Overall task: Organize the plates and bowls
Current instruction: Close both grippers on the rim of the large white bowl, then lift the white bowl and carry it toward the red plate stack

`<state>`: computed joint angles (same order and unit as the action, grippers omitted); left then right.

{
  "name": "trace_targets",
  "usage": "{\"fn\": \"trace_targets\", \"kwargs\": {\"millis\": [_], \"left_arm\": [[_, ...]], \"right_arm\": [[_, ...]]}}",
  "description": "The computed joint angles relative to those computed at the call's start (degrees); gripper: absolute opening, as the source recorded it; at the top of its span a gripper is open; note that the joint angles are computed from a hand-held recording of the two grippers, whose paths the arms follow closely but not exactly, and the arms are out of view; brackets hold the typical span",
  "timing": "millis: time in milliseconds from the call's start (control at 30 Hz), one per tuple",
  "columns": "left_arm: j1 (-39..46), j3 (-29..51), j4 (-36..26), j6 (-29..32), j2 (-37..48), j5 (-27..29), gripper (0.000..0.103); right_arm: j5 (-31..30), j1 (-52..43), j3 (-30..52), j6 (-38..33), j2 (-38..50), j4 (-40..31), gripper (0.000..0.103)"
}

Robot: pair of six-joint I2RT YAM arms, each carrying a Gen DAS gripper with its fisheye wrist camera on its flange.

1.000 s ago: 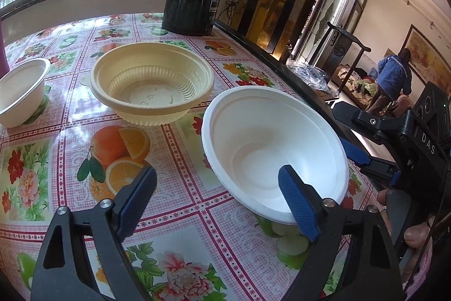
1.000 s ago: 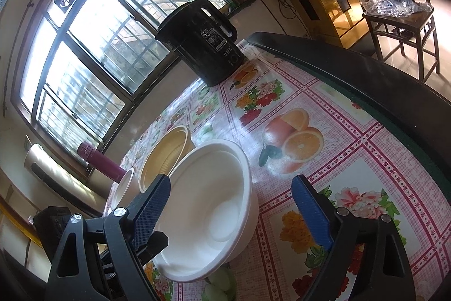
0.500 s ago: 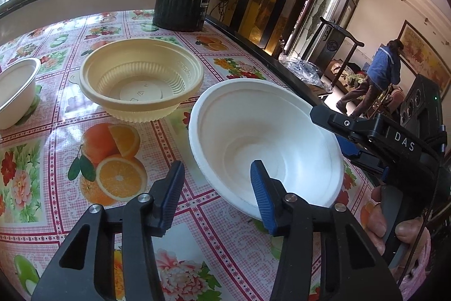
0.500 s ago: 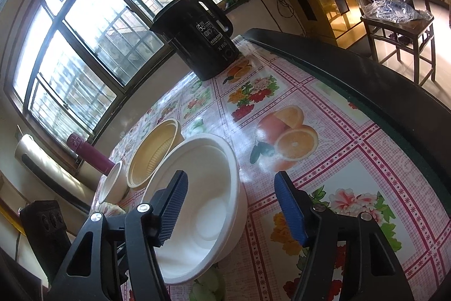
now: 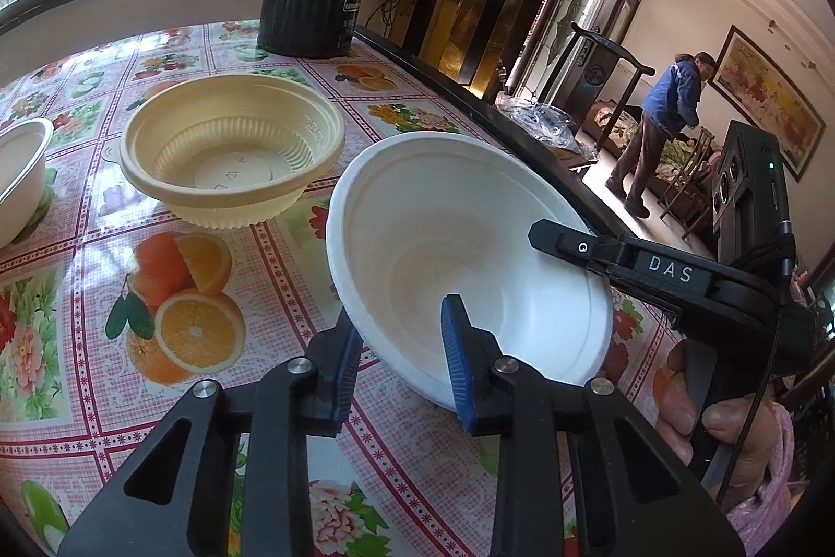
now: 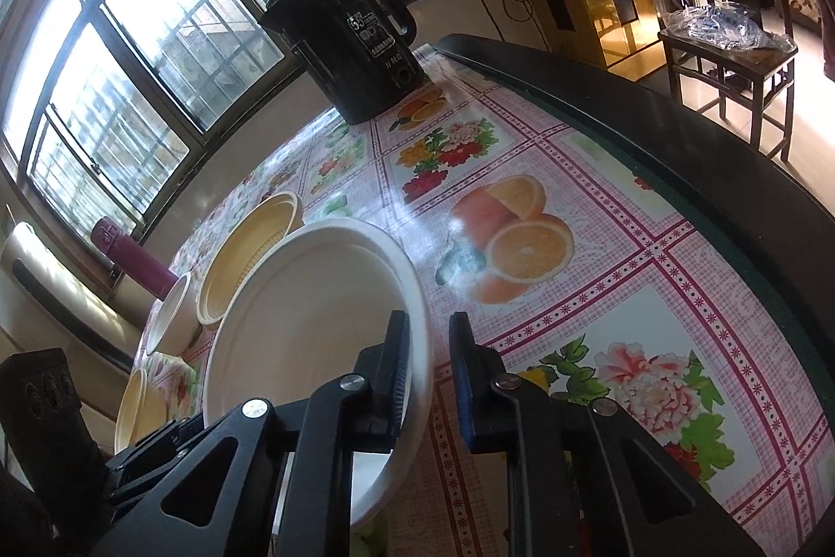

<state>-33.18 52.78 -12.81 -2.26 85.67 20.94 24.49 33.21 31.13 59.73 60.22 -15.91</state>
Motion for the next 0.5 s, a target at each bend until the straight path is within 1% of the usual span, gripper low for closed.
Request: {"fn": "trace_targets", "kwargs": {"millis": [33,133,500], "left_arm": [[-0.07,0.13,-0.16,0.06,0.01,0.01,0.026],[-0.06,0.35,-0.37,-0.03,0.23,-0.10,0.025],[0.16,0.15,-0.18,-0.26,0.23,-0.14,0.025]], "right_arm": [[0.50,0.37,0.14,-0.21,0.01,-0.04,0.008],[2.26,1.33,1.20,-0.93,0.83,-0.84,0.008],[2.08,1.60,1.09,-1.67,0.82,0.07,0.008]]}}
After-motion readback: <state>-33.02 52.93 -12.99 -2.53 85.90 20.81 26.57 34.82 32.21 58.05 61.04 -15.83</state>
